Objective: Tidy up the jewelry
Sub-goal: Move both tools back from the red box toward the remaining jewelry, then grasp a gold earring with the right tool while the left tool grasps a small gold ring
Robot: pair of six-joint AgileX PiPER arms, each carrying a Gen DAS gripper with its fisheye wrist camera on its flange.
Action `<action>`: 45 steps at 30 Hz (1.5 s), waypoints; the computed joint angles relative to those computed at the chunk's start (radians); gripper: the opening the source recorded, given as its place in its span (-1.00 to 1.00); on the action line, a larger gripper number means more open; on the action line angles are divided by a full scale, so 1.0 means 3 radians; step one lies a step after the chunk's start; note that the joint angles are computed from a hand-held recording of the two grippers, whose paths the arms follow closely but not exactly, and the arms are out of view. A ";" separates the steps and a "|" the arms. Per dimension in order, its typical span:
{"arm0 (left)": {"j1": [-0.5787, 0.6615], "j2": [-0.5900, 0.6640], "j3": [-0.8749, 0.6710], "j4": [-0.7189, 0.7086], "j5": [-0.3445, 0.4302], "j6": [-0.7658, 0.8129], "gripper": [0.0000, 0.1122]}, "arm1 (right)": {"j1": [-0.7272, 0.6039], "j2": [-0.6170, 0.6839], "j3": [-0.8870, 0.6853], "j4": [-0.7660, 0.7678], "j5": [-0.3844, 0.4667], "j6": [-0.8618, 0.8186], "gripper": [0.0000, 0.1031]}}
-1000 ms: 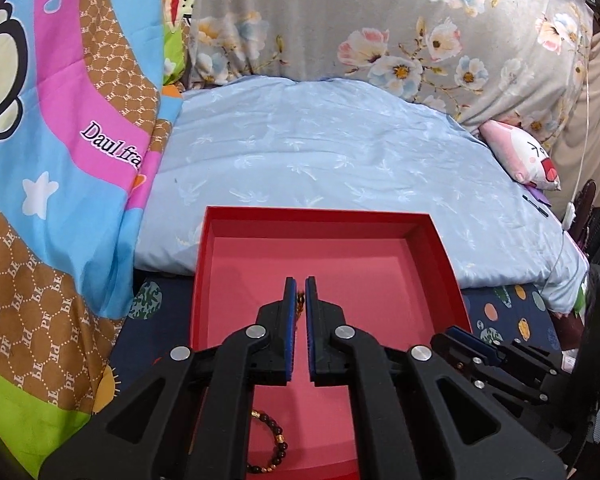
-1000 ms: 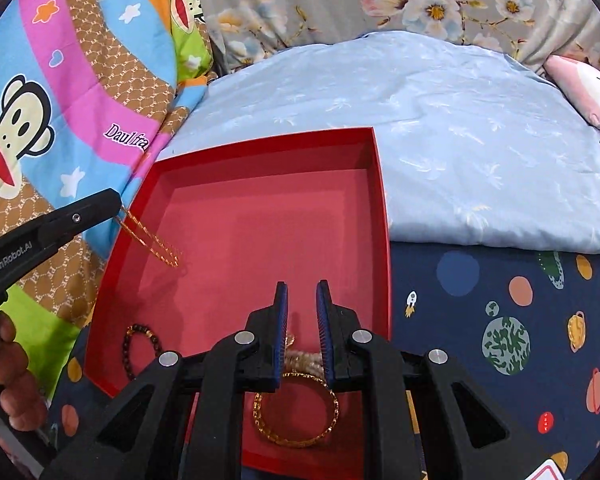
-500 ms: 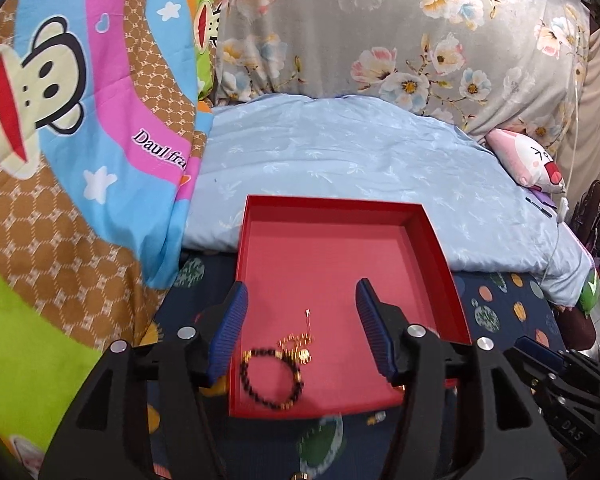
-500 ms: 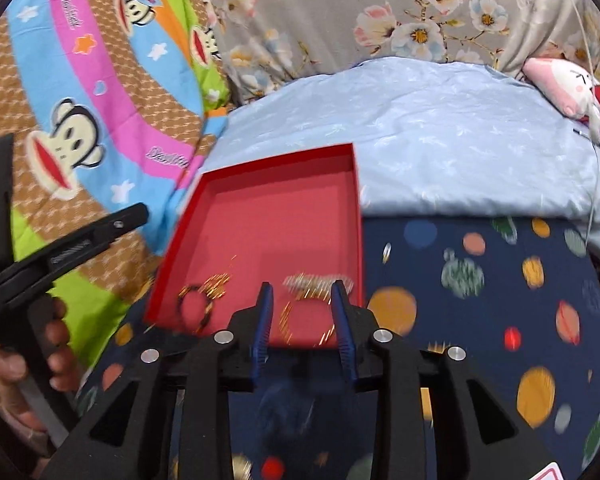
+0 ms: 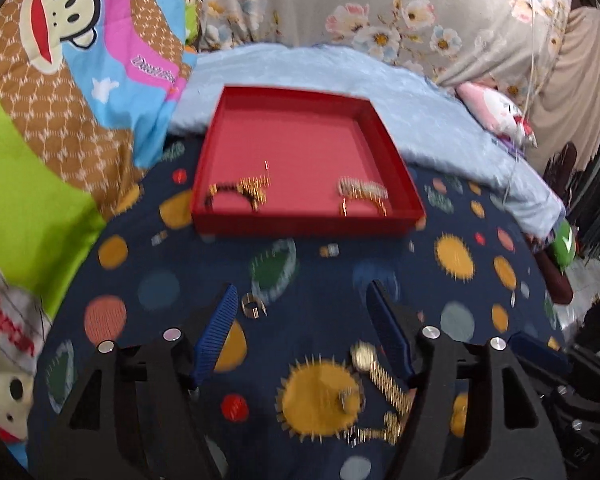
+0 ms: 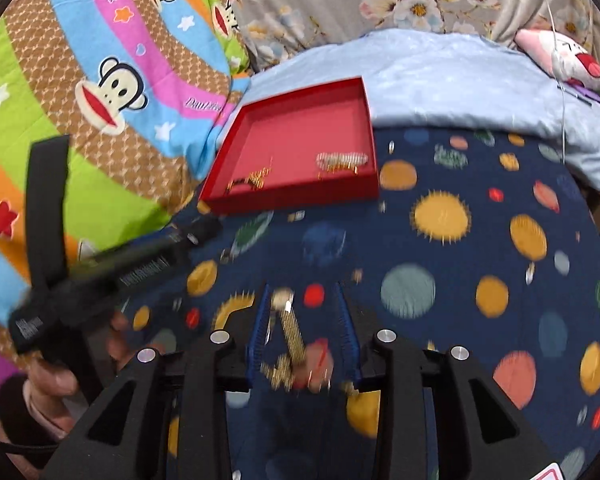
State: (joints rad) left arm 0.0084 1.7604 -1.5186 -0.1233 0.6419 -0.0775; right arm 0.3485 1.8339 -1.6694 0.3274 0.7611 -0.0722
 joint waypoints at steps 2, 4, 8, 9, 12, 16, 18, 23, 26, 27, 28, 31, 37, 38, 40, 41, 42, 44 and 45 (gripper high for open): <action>-0.0074 -0.0107 0.0274 0.0028 -0.0017 -0.0032 0.15 | 0.0015 -0.0108 0.0208 -0.0012 -0.0038 -0.0017 -0.37; -0.0108 -0.0233 0.0533 0.0098 -0.0097 -0.0092 0.15 | 0.0066 -0.0202 0.0410 -0.0199 -0.0104 0.0080 -0.37; -0.0089 -0.0394 0.0857 0.0085 -0.0097 -0.0071 0.15 | 0.0063 -0.0252 0.0660 -0.0296 -0.0171 0.0112 -0.37; -0.0080 -0.0422 0.0907 0.0090 -0.0098 -0.0067 0.15 | 0.0048 -0.0250 0.0707 -0.0285 -0.0183 0.0101 -0.37; -0.0046 -0.0537 0.1084 0.0096 -0.0129 -0.0052 0.15 | 0.0065 -0.0223 0.0775 -0.0406 -0.0226 0.0199 -0.37; -0.0011 -0.0619 0.1203 0.0060 -0.0109 -0.0020 0.15 | 0.0083 -0.0194 0.0807 -0.0444 -0.0262 0.0226 -0.37; -0.0017 -0.0639 0.1244 0.0081 -0.0113 -0.0032 0.15 | 0.0087 -0.0182 0.0815 -0.0446 -0.0277 0.0232 -0.37; -0.0021 -0.0706 0.1355 0.0071 -0.0115 -0.0008 0.15 | 0.0042 -0.0135 0.0814 -0.0394 -0.0274 0.0216 -0.37; -0.0011 -0.0743 0.1400 0.0054 -0.0122 0.0024 0.15 | 0.0019 -0.0127 0.0821 -0.0395 -0.0277 0.0205 -0.37; -0.0006 -0.0747 0.1406 0.0034 -0.0117 0.0045 0.15 | 0.0017 -0.0124 0.0820 -0.0402 -0.0278 0.0204 -0.37; 0.0001 -0.0754 0.1411 0.0019 -0.0107 0.0060 0.15 | 0.0016 -0.0119 0.0814 -0.0406 -0.0276 0.0200 -0.37; 0.0007 -0.0780 0.1423 -0.0017 -0.0110 0.0090 0.15 | 0.0013 -0.0098 0.0791 -0.0399 -0.0273 0.0187 -0.37; -0.0001 -0.0790 0.1419 -0.0016 -0.0111 0.0092 0.15 | 0.0017 -0.0017 0.0714 -0.0352 -0.0247 0.0142 -0.44; -0.0001 -0.0791 0.1417 -0.0006 -0.0112 0.0086 0.15 | 0.0020 -0.0009 0.0705 -0.0346 -0.0243 0.0133 -0.48; 0.0012 -0.0793 0.1413 -0.0024 -0.0113 0.0105 0.15 | 0.0032 -0.0006 0.0694 -0.0350 -0.0242 0.0131 -0.65; 0.0025 -0.0793 0.1408 -0.0040 -0.0109 0.0119 0.15 | 0.0040 -0.0011 0.0699 -0.0364 -0.0255 0.0143 -0.65; 0.0037 -0.0792 0.1406 -0.0060 -0.0110 0.0137 0.15 | 0.0049 -0.0024 0.0713 -0.0379 -0.0277 0.0159 -0.65; 0.0076 -0.0784 0.1392 -0.0115 -0.0101 0.0183 0.15 | 0.0057 -0.0047 0.0741 -0.0391 -0.0319 0.0167 -0.66; 0.0090 -0.0777 0.1384 -0.0137 -0.0096 0.0201 0.15 | 0.0058 -0.0053 0.0746 -0.0394 -0.0333 0.0170 -0.66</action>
State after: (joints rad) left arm 0.0353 1.5274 -1.1033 -0.1643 0.6132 -0.0173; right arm 0.3660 1.8180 -1.4455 0.2091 0.6612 -0.0212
